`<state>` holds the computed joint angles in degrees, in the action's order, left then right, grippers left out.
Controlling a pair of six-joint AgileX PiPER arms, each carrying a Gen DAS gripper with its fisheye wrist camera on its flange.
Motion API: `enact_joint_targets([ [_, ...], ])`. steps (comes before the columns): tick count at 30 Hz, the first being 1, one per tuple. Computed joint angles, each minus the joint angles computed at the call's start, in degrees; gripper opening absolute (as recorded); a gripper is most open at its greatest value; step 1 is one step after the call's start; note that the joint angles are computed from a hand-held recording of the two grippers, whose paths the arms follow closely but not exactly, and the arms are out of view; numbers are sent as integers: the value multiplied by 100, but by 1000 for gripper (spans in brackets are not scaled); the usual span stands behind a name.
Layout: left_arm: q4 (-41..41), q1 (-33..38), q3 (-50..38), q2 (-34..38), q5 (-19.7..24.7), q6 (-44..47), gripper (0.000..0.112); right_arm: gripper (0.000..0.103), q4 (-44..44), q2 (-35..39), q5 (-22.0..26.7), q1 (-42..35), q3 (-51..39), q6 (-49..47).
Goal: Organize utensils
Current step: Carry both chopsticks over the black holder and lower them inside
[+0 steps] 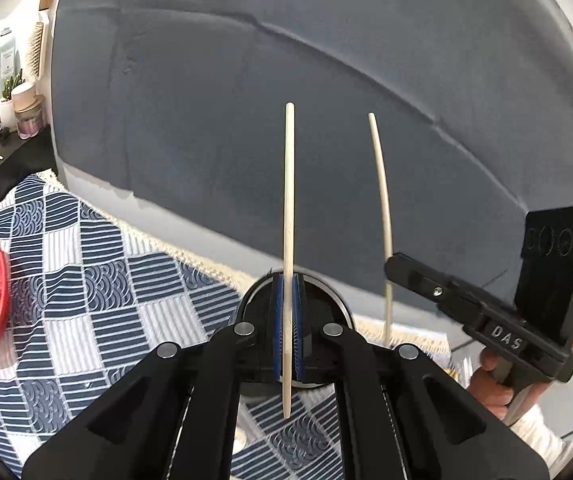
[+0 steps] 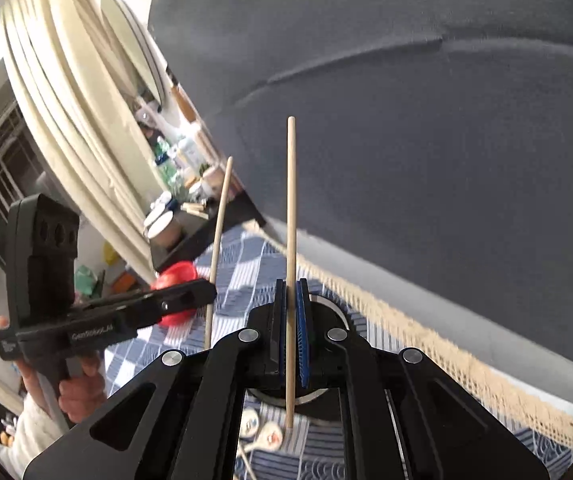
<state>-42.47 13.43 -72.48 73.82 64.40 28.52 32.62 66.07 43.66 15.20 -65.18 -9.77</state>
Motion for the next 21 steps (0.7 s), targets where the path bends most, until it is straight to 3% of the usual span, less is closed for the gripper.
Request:
enact_joint_targets([
  [6,-391,32,119,238,-353,82,5,5,-13,165,-569,203,108,-7],
  [9,-252,-230,229,222,-813,216,5,5,-96,218,-738,283,158,14],
  [14,-407,-421,561,120,-1216,491,5,5,-230,380,-1010,377,266,132],
  [21,-485,-368,1034,-174,-1175,747,5,5,-1054,433,-1023,715,395,842],
])
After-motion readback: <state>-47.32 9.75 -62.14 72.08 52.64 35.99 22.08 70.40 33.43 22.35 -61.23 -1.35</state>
